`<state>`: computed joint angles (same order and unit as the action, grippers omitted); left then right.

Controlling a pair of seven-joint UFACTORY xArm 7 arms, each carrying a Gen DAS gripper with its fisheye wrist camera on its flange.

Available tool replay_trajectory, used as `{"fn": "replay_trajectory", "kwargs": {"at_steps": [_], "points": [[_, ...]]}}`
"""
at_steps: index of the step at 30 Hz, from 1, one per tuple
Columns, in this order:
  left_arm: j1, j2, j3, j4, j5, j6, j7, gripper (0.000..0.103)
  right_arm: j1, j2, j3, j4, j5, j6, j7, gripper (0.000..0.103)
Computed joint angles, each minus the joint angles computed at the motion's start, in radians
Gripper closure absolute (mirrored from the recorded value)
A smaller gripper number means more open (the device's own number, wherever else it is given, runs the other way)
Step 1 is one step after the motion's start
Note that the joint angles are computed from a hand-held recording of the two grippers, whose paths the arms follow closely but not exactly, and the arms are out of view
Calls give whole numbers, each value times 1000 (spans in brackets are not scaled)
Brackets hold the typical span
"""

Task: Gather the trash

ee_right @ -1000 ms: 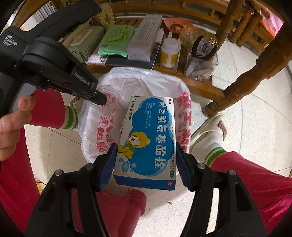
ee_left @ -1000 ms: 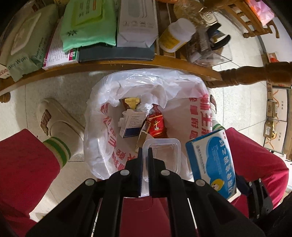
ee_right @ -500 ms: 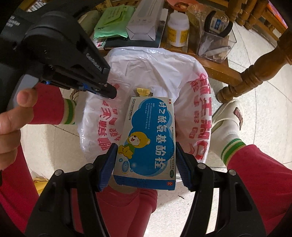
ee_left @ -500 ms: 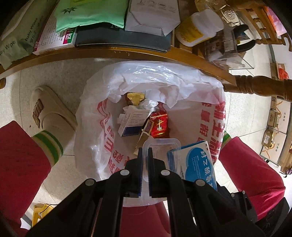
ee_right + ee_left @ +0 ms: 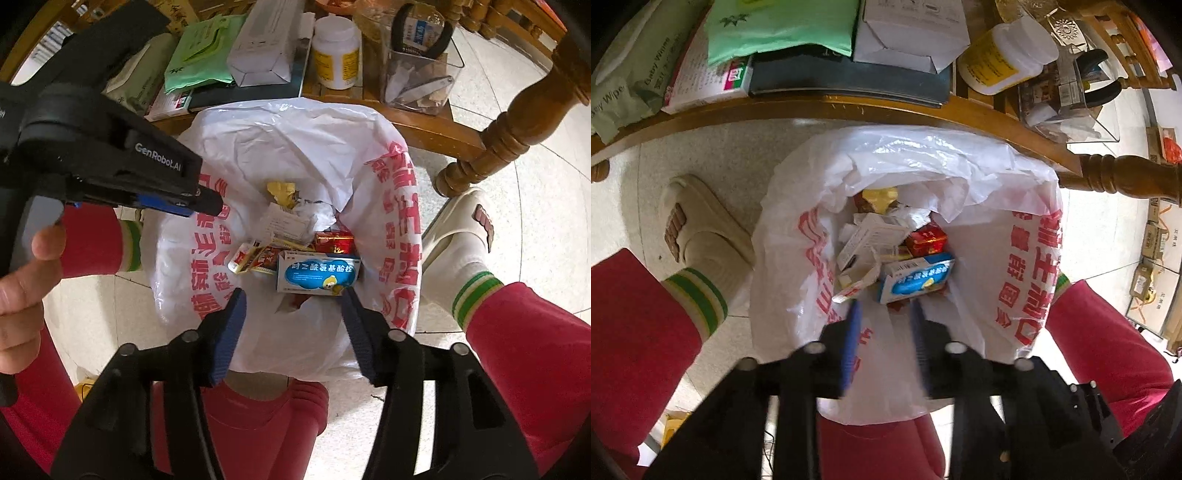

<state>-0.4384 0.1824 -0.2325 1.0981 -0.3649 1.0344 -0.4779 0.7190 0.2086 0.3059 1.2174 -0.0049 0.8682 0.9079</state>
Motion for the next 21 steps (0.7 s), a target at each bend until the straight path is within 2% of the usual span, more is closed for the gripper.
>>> {"fn": "replay_trajectory", "kwargs": {"at_steps": [1,6,14,21], "points": [[0,2,0,3,1,7,-1,64,-1,-1,0,-2,4,-2,-2,47],[2,4,2,0,1,20,-7,59,1,0,1,1,4,-2,-2,47],[1,-13,3,-11,17,31,-8,55,6,-7,0,7,-10,0,8,47],[-16,-71,0,-30,77,49,-30,55,15,-34,1,10,-48,13,40,46]]}}
